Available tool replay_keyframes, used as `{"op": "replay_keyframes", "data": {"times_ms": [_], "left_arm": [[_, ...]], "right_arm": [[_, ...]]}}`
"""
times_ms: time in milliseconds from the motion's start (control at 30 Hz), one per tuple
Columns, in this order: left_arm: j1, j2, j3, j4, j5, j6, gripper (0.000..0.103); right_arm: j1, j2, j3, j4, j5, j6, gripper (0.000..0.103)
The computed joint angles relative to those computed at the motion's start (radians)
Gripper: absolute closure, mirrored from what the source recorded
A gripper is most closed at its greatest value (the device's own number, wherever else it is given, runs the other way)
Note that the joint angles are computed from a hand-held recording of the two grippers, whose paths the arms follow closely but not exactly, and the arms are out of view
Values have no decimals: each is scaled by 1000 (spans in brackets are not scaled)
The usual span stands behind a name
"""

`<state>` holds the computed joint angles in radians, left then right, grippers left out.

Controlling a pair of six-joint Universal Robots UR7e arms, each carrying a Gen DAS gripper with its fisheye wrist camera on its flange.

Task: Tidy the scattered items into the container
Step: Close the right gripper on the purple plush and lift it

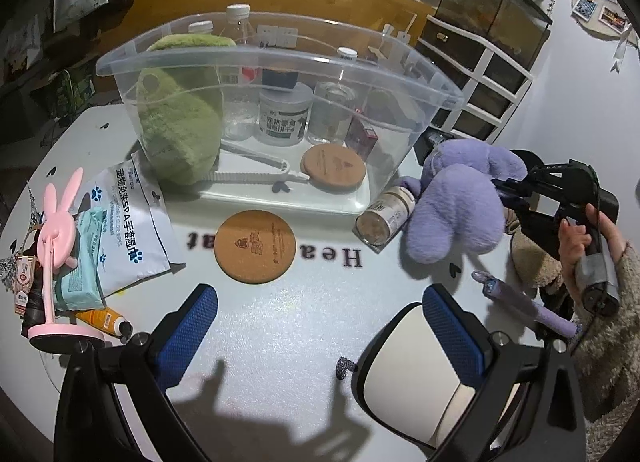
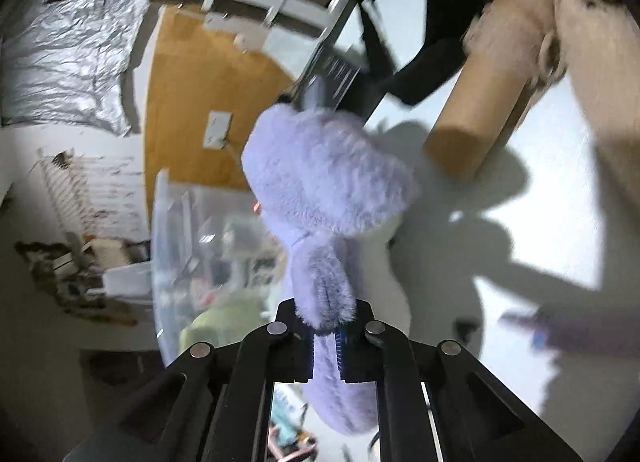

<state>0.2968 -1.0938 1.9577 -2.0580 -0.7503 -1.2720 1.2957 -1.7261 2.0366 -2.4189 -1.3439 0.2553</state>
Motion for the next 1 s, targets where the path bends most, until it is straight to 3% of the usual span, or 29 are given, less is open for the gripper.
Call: {"op": "replay_keyframes", "data": {"times_ms": [300, 433, 733, 1000], "left_arm": [[-33, -52, 40, 11, 14, -43, 0], [-49, -80, 63, 4, 11, -36, 0], [-98, -163, 144, -29, -1, 105, 0], [-155, -204, 190, -66, 0, 373, 0]], "right_arm": [[54, -13, 22, 131, 102, 28, 93], [104, 2, 29, 163, 112, 35, 93], [287, 20, -9, 365, -1, -83, 93], [419, 23, -38, 584, -102, -160, 93]]}}
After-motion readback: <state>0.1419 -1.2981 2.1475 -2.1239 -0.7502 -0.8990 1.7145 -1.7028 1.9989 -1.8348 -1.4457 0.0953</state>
